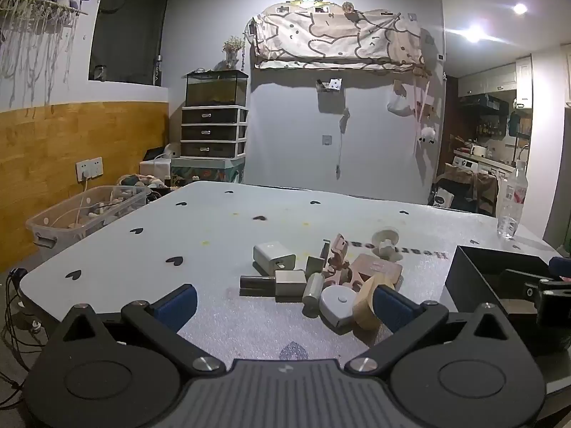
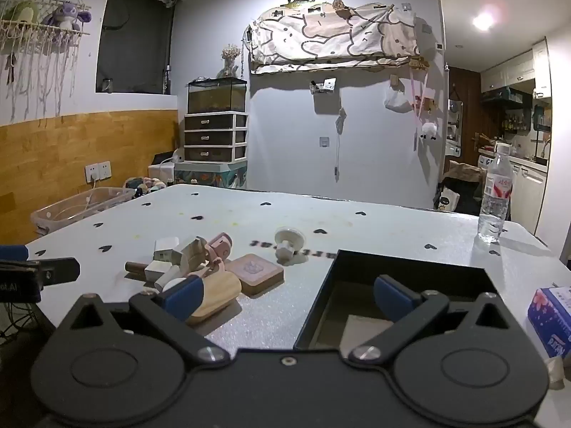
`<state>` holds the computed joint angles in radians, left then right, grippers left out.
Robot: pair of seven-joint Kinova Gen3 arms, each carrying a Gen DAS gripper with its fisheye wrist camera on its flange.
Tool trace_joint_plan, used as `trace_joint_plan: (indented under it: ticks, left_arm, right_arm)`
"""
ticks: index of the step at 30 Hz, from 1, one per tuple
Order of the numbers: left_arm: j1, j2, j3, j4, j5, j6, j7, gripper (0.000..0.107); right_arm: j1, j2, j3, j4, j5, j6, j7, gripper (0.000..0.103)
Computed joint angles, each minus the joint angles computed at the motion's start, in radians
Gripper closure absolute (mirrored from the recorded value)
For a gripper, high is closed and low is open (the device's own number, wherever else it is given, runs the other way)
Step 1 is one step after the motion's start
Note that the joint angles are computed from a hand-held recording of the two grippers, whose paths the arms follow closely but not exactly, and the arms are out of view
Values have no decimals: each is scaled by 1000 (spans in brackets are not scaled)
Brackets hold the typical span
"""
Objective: Organize rigid objects
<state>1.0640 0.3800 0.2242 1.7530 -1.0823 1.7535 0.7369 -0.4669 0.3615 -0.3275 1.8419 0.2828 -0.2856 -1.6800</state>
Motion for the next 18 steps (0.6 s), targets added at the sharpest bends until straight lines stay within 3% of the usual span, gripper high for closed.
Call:
trace_joint_plan:
  ticks: [18]
  left_arm:
    - [-1, -2, 1, 0, 2, -4, 1, 4]
  right_arm:
    - [-11, 1, 13, -3, -15, 4, 8, 0]
